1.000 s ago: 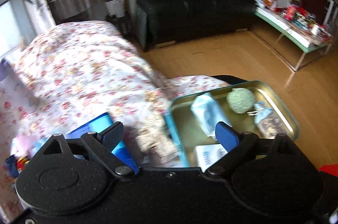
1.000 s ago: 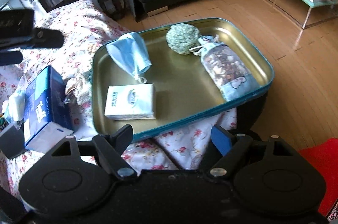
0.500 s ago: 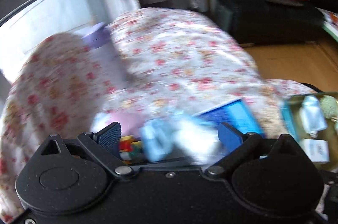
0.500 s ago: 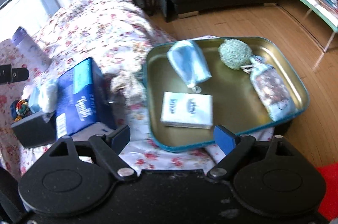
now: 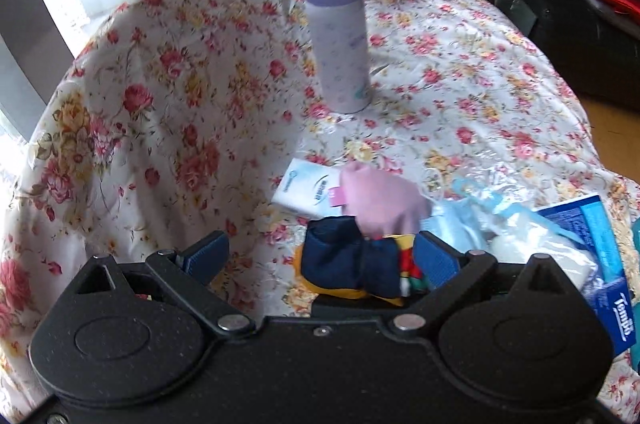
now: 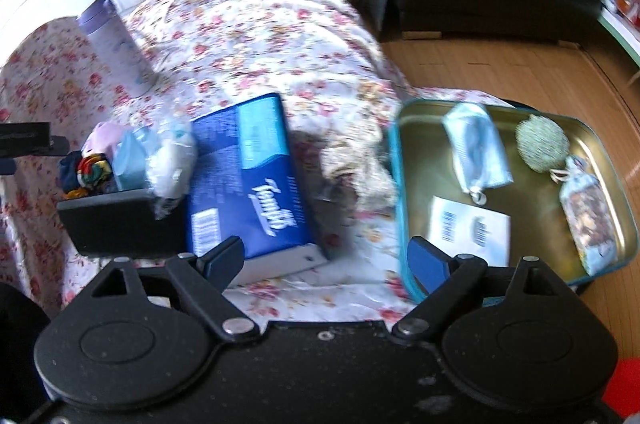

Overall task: Organize soft objects
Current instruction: 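Move the left tool to the navy patterned cloth while the right tool approaches the clear plastic bag, then grasp the navy patterned cloth with the left gripper while the right gripper grasps the plastic bag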

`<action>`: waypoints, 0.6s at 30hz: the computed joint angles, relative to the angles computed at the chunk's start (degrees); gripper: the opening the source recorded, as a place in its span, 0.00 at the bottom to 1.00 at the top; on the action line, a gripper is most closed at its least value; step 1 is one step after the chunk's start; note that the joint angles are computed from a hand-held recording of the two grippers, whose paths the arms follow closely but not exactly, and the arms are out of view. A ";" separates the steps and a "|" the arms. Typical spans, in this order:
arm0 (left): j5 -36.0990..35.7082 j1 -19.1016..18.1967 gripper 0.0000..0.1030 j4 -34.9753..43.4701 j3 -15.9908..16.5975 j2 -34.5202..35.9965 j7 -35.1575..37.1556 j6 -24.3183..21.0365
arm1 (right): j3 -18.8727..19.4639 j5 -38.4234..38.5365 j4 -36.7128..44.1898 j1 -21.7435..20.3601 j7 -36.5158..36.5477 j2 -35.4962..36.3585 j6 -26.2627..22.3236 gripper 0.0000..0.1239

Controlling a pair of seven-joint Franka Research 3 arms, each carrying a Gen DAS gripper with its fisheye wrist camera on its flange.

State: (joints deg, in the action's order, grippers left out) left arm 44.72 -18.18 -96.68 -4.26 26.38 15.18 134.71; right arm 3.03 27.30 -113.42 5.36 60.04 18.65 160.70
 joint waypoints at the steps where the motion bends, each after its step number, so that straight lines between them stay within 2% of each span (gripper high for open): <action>1: -0.64 0.48 0.93 0.00 -0.18 0.14 0.74 0.37 | 0.17 -0.13 0.16 0.21 -0.13 0.07 -0.11 0.72; 9: -3.66 1.76 0.93 1.59 -0.63 2.27 7.80 3.29 | 1.24 -1.15 2.42 2.08 -1.16 1.20 -0.99 0.73; 14: -5.77 1.34 0.93 3.43 -0.54 4.13 11.08 3.17 | 1.14 -1.90 4.01 3.04 -0.51 2.14 -1.64 0.73; 18: -8.82 1.57 0.93 5.61 -0.84 6.05 13.98 1.42 | 0.65 -3.63 5.24 4.08 0.84 3.23 -1.92 0.73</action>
State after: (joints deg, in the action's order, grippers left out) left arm 35.90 -16.61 -91.08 -5.10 32.43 29.16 136.13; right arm 3.68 23.67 -108.18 9.44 60.88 21.87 158.78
